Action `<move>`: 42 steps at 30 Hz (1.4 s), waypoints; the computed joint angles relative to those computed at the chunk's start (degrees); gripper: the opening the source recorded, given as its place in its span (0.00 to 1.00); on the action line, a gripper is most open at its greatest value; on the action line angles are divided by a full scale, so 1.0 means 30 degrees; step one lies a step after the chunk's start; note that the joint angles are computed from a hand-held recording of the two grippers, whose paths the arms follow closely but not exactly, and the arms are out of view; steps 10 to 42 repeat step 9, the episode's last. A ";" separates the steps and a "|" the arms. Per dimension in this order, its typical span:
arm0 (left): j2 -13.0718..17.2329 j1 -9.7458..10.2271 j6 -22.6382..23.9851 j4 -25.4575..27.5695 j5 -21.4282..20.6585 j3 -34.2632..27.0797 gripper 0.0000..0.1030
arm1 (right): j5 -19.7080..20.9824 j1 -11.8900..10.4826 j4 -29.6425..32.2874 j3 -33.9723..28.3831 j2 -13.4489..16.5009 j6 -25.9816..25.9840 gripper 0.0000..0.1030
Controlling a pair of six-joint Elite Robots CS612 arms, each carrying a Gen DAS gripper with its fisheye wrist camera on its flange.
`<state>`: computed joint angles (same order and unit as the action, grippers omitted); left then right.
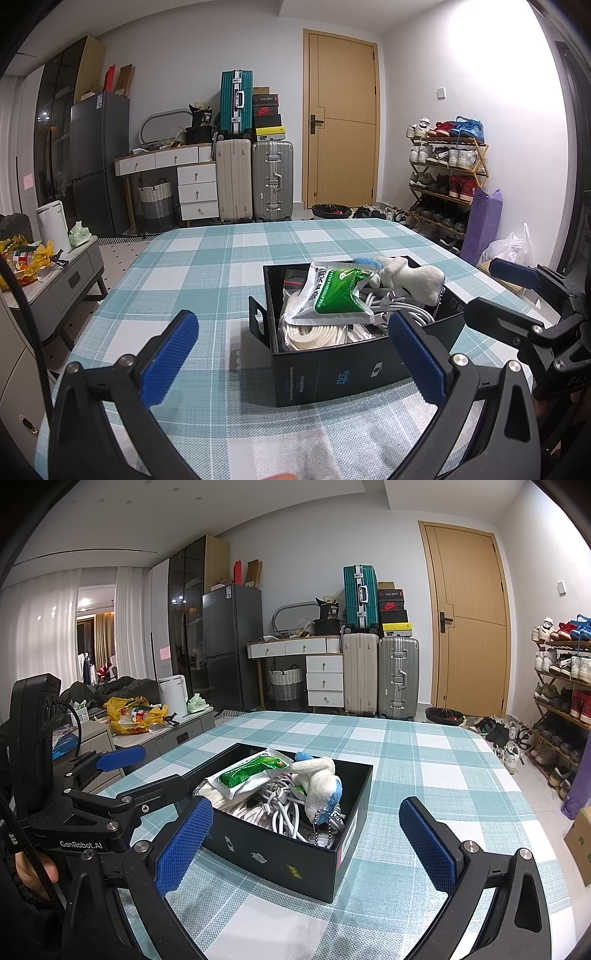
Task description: Organize soft objects
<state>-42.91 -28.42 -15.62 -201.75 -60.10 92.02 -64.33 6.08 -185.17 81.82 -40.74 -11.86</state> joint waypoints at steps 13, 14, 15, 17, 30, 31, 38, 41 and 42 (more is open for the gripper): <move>0.0005 -0.0085 0.0068 -0.0226 0.0300 0.0032 1.00 | -0.0006 0.0005 -0.0002 -0.0007 0.0002 0.0012 1.00; 0.0005 -0.0085 0.0068 -0.0226 0.0300 0.0032 1.00 | -0.0006 0.0005 -0.0002 -0.0007 0.0002 0.0012 1.00; 0.0005 -0.0085 0.0068 -0.0226 0.0300 0.0032 1.00 | -0.0006 0.0005 -0.0002 -0.0007 0.0002 0.0012 1.00; 0.0005 -0.0085 0.0068 -0.0226 0.0300 0.0032 1.00 | -0.0006 0.0005 -0.0002 -0.0007 0.0002 0.0012 1.00; 0.0005 -0.0085 0.0068 -0.0226 0.0300 0.0032 1.00 | -0.0006 0.0005 -0.0002 -0.0007 0.0002 0.0012 1.00; 0.0005 -0.0085 0.0068 -0.0226 0.0300 0.0032 1.00 | -0.0006 0.0005 -0.0002 -0.0007 0.0002 0.0012 1.00; 0.0005 -0.0085 0.0068 -0.0226 0.0300 0.0032 1.00 | -0.0006 0.0005 -0.0002 -0.0007 0.0002 0.0012 1.00; 0.0005 -0.0085 0.0068 -0.0226 0.0300 0.0032 1.00 | -0.0006 0.0005 -0.0002 -0.0007 0.0002 0.0012 1.00; 0.0005 -0.0085 0.0068 -0.0226 0.0300 0.0032 1.00 | -0.0006 0.0005 -0.0002 -0.0007 0.0002 0.0012 1.00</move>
